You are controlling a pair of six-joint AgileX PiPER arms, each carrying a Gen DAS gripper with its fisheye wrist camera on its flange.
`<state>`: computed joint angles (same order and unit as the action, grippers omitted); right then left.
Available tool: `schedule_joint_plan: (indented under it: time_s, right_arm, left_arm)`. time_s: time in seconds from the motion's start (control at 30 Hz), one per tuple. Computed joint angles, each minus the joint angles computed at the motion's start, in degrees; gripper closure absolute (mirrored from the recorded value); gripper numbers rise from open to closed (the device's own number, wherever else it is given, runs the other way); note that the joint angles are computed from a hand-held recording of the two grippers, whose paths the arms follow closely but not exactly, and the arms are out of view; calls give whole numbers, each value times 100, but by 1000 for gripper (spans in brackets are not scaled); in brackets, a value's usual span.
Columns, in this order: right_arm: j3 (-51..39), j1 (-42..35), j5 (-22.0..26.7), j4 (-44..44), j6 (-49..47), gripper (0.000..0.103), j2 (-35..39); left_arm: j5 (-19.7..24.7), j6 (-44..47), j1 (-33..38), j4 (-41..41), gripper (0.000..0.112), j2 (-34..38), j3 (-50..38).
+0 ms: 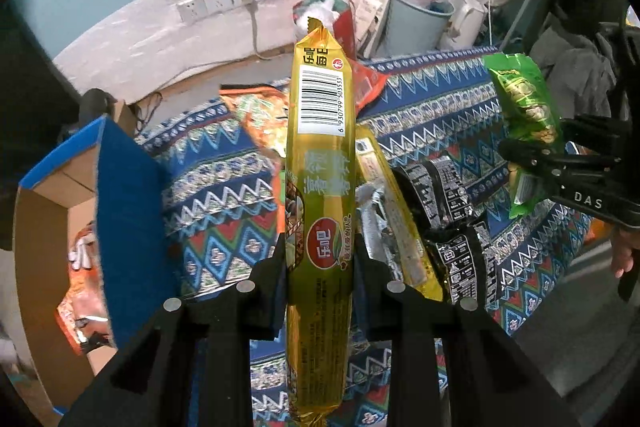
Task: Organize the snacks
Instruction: 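Carry both snacks over the box and open the left tool to drop the yellow bar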
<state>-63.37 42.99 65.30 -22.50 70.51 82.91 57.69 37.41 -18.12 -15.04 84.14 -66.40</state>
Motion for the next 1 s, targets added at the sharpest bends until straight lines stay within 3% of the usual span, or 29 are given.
schedule_joint_plan:
  time_s: [0.5,1.0]
  right_arm:
    - [-1321,295,201,-362,-396,63,716]
    - [-3107,342,448,-219,-1115,63,1872]
  left_arm:
    - [60,665,881,-283,85,-359,-285]
    - [621,1474,2241,-1031,85,-132,-955]
